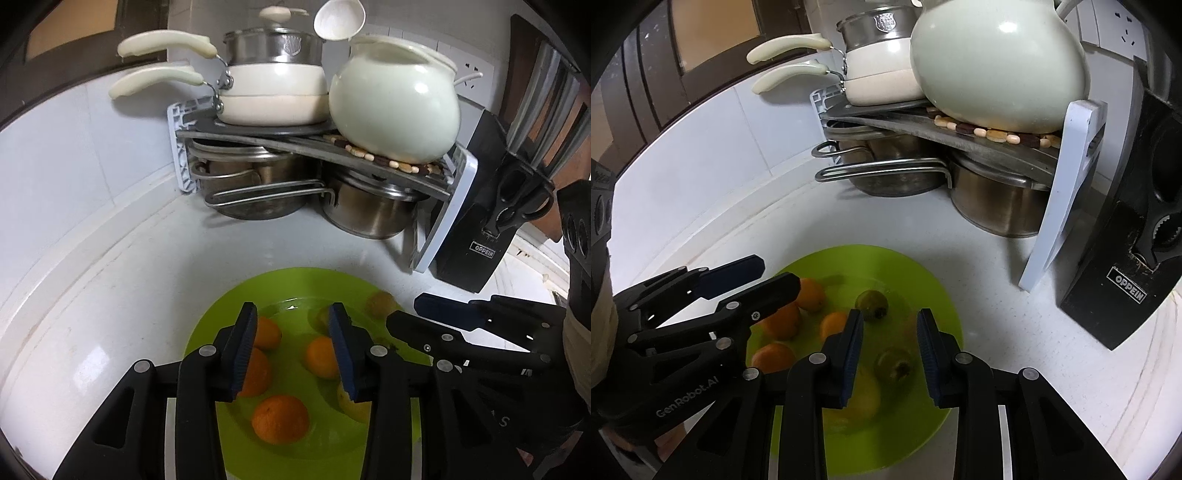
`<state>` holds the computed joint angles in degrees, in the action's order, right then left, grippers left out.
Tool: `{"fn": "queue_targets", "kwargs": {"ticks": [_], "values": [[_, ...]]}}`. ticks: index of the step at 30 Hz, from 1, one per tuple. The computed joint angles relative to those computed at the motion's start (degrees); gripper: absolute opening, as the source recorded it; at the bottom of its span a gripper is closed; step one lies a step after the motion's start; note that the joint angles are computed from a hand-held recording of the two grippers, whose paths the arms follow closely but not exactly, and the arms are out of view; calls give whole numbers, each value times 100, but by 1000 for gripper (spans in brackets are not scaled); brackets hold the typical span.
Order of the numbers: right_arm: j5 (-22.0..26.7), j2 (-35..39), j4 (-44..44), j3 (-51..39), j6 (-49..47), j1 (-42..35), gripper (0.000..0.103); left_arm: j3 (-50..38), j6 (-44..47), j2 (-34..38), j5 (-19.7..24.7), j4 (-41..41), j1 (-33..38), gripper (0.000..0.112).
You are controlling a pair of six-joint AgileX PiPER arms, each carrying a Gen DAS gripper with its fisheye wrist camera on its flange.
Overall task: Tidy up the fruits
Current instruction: 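Open both tools to drop the orange and brown fruit onto the plate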
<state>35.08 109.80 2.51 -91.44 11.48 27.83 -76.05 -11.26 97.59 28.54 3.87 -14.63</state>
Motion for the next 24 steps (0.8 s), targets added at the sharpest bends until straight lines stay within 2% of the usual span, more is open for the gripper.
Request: {"fn": "queue_targets", "kwargs": {"ticks": [16,24], "values": [[-366,-1216,-338,1037,253,209,31,714,-1279,-1118,90,1089,-517,44],[-424,-1880,-856,1547,657,418,32,1070,-2165,-1790,354,1881,-969,51]]}}
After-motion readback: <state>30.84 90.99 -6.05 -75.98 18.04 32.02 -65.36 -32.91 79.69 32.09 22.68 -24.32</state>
